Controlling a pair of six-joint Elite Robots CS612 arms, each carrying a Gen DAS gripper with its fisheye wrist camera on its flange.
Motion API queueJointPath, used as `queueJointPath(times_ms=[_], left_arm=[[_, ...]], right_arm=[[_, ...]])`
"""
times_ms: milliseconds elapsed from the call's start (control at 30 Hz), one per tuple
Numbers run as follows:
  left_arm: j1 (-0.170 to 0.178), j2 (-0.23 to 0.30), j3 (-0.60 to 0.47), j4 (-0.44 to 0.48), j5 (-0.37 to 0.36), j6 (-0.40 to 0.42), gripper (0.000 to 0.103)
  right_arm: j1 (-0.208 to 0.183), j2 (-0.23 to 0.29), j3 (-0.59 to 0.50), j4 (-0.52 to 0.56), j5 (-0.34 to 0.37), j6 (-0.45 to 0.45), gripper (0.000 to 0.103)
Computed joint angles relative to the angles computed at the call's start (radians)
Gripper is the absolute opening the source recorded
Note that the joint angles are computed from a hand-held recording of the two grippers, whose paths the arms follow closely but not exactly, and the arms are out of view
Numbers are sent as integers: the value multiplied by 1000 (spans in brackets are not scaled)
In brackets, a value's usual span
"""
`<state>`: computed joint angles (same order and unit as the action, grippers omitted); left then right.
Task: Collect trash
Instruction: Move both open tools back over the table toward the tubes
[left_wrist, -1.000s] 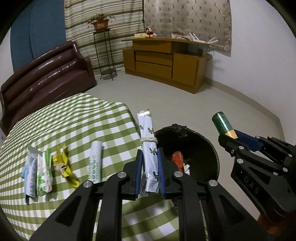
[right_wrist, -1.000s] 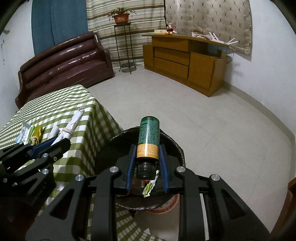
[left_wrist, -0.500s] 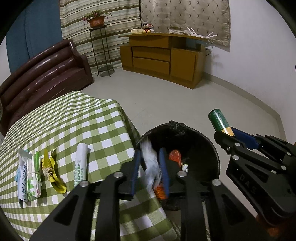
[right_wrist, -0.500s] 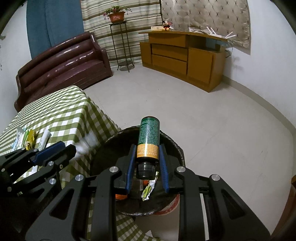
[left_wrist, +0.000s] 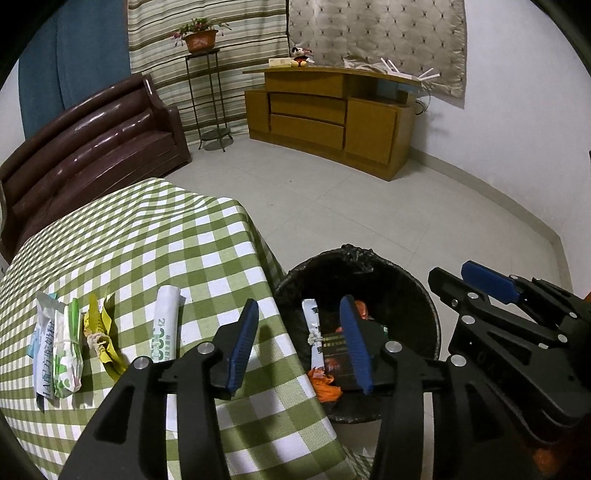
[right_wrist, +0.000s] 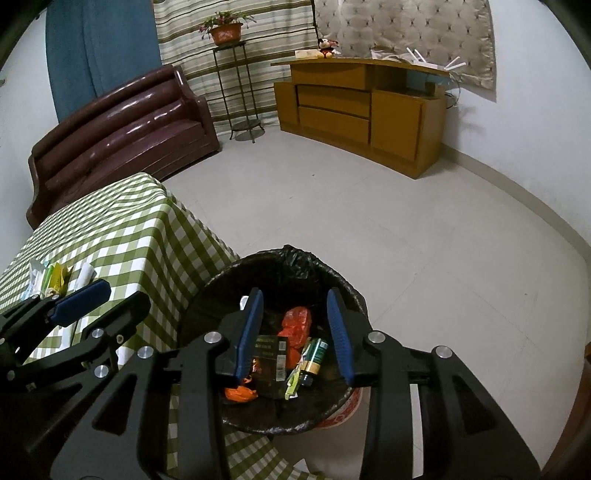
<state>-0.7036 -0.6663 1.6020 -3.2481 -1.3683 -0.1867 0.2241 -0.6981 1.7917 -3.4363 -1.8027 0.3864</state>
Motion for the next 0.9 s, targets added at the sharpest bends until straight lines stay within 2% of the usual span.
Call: queueJointPath(times_ms=[267, 367, 900], left_arm=[[4, -6, 13, -12, 8, -7, 49], [7, -11, 21, -20, 10, -10, 51], [30, -49, 90, -59, 38, -43, 54]], right_arm=[[1, -7, 7, -2, -8, -2, 38], [5, -11, 9, -4, -16, -1, 42], [32, -25, -1, 5, -21, -32, 43]])
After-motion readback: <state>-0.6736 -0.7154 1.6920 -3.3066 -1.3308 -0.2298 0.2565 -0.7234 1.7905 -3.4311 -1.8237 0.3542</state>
